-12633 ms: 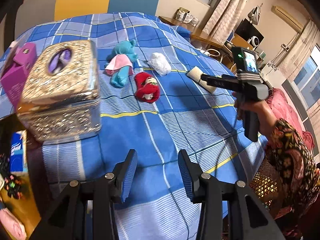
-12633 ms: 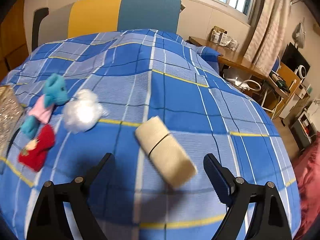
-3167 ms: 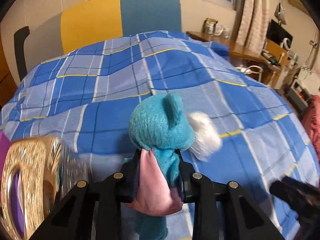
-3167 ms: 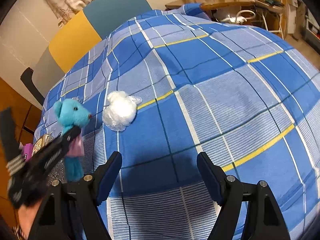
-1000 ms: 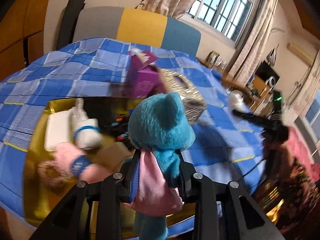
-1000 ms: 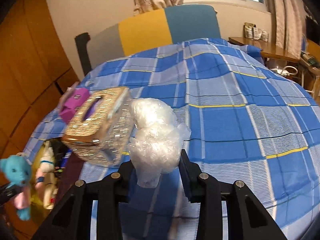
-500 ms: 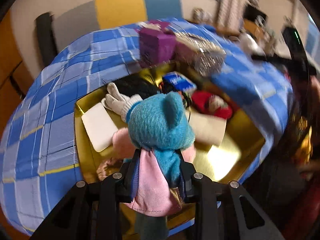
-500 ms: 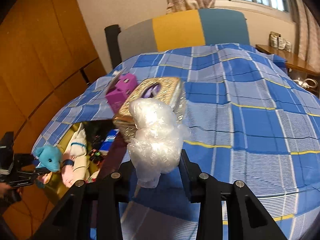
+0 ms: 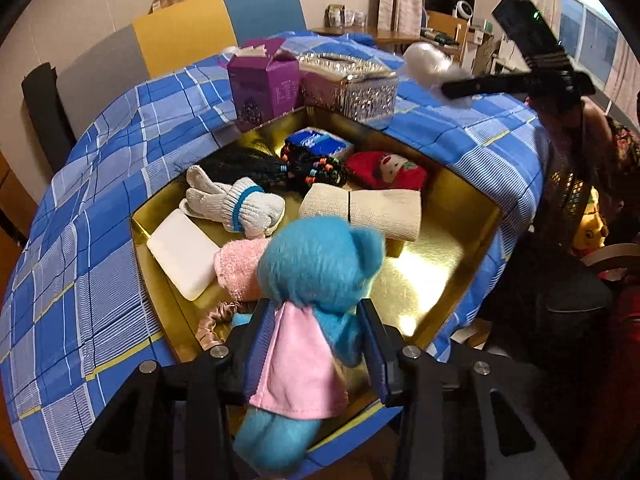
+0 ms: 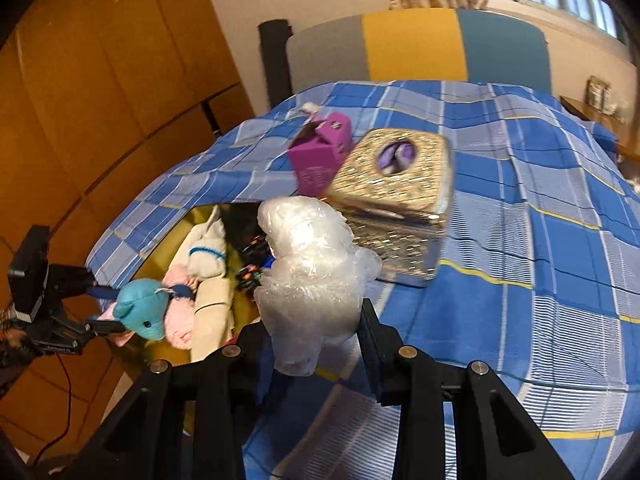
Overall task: Organize soft objects
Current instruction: 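Carry the blue teddy into the gold tray and open the left gripper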
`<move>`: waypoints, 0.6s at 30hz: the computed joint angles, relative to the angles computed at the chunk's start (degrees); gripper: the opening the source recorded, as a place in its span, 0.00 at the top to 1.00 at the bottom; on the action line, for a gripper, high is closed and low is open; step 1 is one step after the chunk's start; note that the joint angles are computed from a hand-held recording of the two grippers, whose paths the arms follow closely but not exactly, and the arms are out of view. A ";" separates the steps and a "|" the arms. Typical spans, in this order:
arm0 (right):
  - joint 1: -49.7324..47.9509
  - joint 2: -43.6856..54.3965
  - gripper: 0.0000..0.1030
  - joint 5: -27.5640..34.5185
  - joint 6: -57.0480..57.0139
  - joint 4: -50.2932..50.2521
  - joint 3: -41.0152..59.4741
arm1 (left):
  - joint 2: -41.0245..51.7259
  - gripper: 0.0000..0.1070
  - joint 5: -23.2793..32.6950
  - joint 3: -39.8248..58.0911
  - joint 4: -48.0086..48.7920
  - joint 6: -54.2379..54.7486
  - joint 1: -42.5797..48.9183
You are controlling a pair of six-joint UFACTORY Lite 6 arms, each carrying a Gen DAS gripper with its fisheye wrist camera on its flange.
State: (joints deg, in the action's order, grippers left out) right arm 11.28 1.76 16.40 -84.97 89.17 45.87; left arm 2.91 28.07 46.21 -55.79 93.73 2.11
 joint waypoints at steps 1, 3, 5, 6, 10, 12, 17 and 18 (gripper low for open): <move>0.96 0.21 0.63 -0.13 0.06 -0.16 0.10 | -0.46 0.60 1.52 -0.10 -1.05 0.91 1.13; 2.89 0.75 0.63 -0.97 0.28 -0.58 0.52 | -0.98 0.60 6.89 0.06 -4.78 3.18 4.76; 4.21 0.96 0.63 -1.22 -0.12 -0.14 0.43 | -1.12 0.60 9.43 0.11 -7.20 3.62 6.96; 4.83 1.19 0.63 -1.24 -0.12 0.05 0.50 | -0.94 0.60 9.78 0.27 -8.18 2.62 7.81; 7.24 2.21 0.63 -1.52 1.05 -0.23 1.18 | 0.44 0.60 10.52 0.61 -11.79 0.39 9.12; 8.40 2.69 0.63 -0.97 3.64 -2.71 1.70 | 1.27 0.60 10.88 0.49 -13.52 -0.39 9.42; 12.12 3.86 0.63 -2.22 4.49 -3.93 2.42 | 4.99 0.60 7.40 1.45 -14.62 -6.40 7.00; 12.29 4.02 0.63 -2.19 4.31 -3.64 2.43 | 5.92 0.60 8.13 1.93 -14.55 -6.62 6.50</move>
